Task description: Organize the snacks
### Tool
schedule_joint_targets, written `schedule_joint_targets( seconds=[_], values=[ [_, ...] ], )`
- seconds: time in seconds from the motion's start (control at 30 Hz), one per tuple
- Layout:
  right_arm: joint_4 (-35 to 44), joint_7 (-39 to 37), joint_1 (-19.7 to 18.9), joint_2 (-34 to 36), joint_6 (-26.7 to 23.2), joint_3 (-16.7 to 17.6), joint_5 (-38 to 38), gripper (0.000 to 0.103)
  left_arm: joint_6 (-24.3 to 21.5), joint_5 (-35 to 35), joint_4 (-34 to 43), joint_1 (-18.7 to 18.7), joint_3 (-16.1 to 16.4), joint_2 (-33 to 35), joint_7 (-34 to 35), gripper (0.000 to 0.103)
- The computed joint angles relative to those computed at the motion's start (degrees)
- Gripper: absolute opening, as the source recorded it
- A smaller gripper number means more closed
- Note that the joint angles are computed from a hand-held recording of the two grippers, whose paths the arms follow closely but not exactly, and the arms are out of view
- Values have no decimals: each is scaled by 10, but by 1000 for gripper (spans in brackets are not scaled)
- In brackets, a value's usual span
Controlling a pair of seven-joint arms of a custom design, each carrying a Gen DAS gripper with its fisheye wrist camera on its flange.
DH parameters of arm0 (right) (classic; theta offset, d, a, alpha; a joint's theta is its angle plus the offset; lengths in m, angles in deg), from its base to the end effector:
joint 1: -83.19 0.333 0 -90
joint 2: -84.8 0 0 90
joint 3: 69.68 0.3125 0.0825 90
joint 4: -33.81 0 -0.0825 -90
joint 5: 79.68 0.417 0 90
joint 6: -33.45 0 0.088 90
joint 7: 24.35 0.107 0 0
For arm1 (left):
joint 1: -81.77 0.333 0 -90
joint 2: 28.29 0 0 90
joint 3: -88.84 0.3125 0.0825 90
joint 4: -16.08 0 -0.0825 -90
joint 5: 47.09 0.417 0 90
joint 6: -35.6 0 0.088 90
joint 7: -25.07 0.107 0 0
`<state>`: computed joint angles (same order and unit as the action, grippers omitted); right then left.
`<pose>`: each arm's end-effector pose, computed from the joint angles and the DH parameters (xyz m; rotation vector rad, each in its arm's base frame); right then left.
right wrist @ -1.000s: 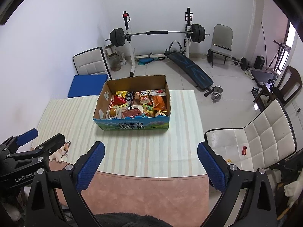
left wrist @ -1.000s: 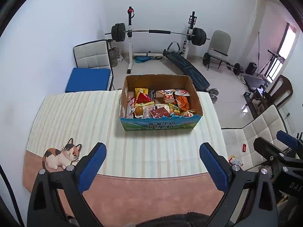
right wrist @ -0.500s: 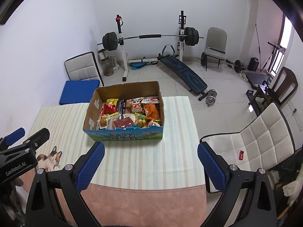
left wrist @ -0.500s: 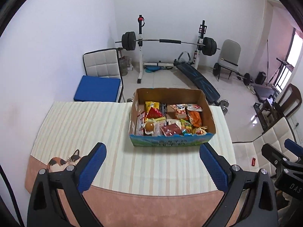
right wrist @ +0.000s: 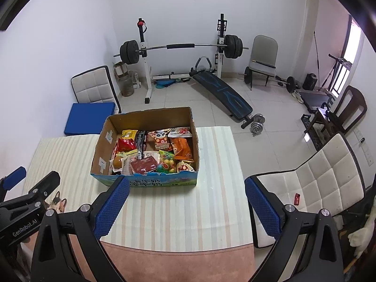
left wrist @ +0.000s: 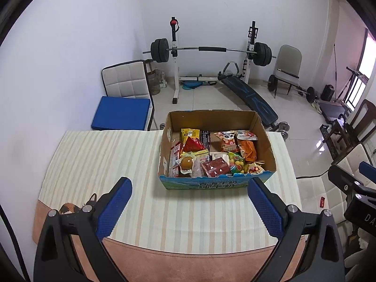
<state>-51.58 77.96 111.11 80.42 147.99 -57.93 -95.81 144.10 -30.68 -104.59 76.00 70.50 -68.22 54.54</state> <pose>0.4610 0.3686 0.7586 -2.2664 1.3110 -0.6389 0.3546 -0.1894 0.7097 -2.2861 1.1618 -0.5486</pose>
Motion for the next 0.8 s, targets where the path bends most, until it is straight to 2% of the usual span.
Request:
schedule_joint_targets(
  seconds=[0.8],
  values=[
    [-27,9,-3,-11,14,1,-16,101,21,-2,-14,0,9,1,16,101]
  ],
)
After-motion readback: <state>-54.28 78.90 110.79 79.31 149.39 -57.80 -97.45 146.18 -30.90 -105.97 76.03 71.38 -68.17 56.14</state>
